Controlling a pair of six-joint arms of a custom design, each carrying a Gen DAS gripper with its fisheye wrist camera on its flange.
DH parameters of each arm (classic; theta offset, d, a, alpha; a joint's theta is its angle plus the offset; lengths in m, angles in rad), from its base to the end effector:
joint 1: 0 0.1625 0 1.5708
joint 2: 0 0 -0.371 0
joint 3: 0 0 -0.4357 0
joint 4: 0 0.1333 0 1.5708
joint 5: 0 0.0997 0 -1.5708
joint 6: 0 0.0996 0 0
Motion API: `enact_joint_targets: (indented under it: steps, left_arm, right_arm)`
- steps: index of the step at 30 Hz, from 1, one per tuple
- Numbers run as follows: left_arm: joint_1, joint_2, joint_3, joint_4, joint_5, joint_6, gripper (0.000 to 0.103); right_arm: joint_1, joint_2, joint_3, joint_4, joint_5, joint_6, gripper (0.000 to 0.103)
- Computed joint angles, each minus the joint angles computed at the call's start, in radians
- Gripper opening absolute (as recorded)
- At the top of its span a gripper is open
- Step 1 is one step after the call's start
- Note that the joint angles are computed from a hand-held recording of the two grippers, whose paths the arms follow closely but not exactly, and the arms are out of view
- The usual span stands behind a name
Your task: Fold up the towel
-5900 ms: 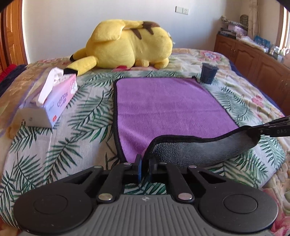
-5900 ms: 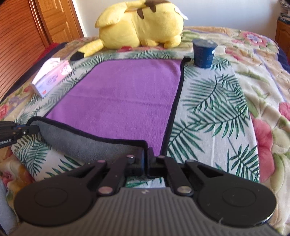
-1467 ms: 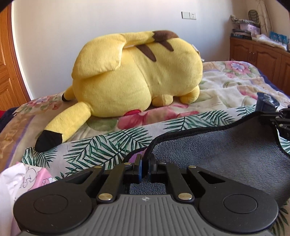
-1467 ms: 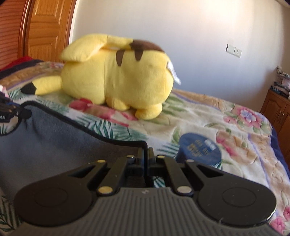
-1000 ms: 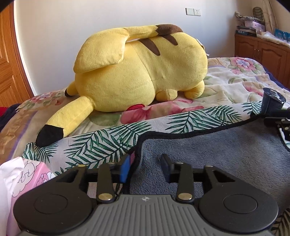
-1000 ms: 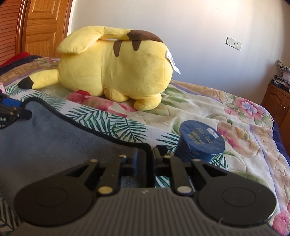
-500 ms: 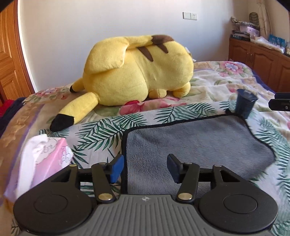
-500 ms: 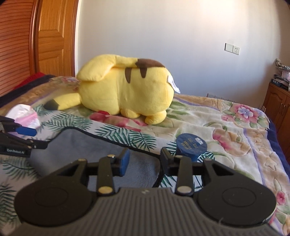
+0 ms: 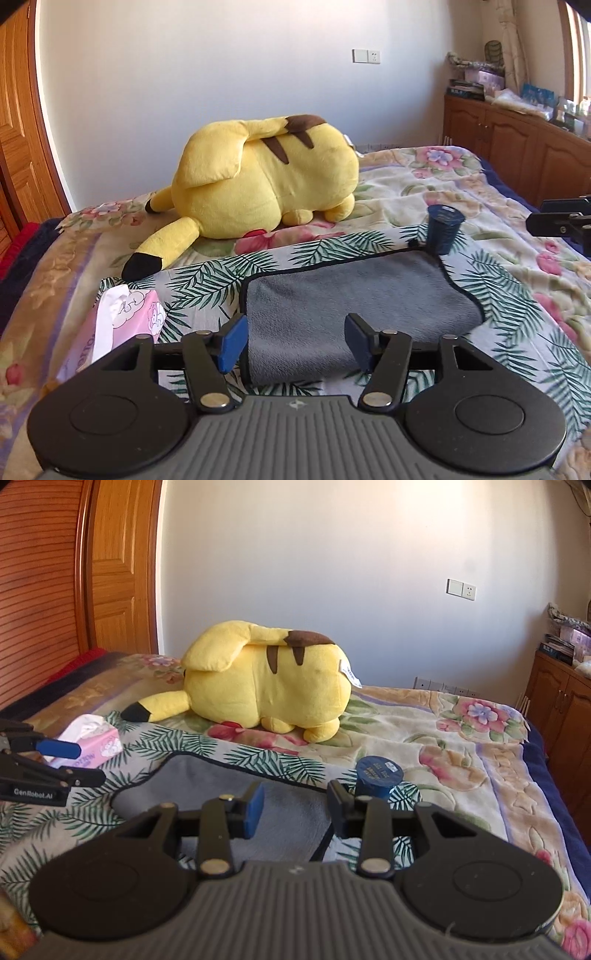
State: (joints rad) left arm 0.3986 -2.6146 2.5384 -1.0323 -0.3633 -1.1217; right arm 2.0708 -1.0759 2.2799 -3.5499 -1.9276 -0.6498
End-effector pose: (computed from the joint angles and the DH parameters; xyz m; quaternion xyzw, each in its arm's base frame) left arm -0.0847 -0.2813 0.3061 0.1503 0.7978 -0.4262 0.3992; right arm 0.3113 -0.3643 0.0854 0.4392 -0.8011 0.3586 0.1917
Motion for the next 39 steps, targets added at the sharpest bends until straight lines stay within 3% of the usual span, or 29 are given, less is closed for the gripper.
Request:
enact_joint_targets:
  steps: [6, 10, 14, 21, 26, 30, 32, 39]
  left_arm:
    - [-0.129, 0.006, -0.045, 0.281, -0.061, -0.294, 0.052]
    - [-0.203, 0.011, -0.064, 0.385, -0.102, -0.384, 0.055]
    - [-0.279, 0.018, -0.076, 0.483, -0.145, -0.479, 0.065]
    - [-0.398, 0.016, -0.079, 0.586, -0.228, -0.598, 0.076]
    - [-0.466, 0.018, -0.074, 0.616, -0.283, -0.647, 0.079]
    - [-0.510, 0.011, -0.067, 0.630, -0.316, -0.674, 0.085]
    - [-0.529, 0.014, -0.067, 0.639, -0.329, -0.688, 0.087]
    - [-0.606, 0.017, -0.067, 0.674, -0.386, -0.745, 0.087]
  right_arm:
    - [0.022, -0.034, 0.050, -0.029, -0.016, 0.059, 0.043]
    - [0.032, -0.044, 0.079, -0.057, -0.021, 0.086, 0.046]
    - [0.040, -0.052, 0.102, -0.080, -0.031, 0.109, 0.058]
    - [0.063, -0.065, 0.135, -0.091, -0.064, 0.117, 0.062]
    - [0.083, -0.072, 0.155, -0.106, -0.093, 0.129, 0.084]
    - [0.090, -0.089, 0.174, -0.100, -0.109, 0.157, 0.093]
    - [0.094, -0.094, 0.183, -0.099, -0.116, 0.164, 0.102]
    - [0.106, -0.115, 0.215, -0.105, -0.132, 0.177, 0.103]
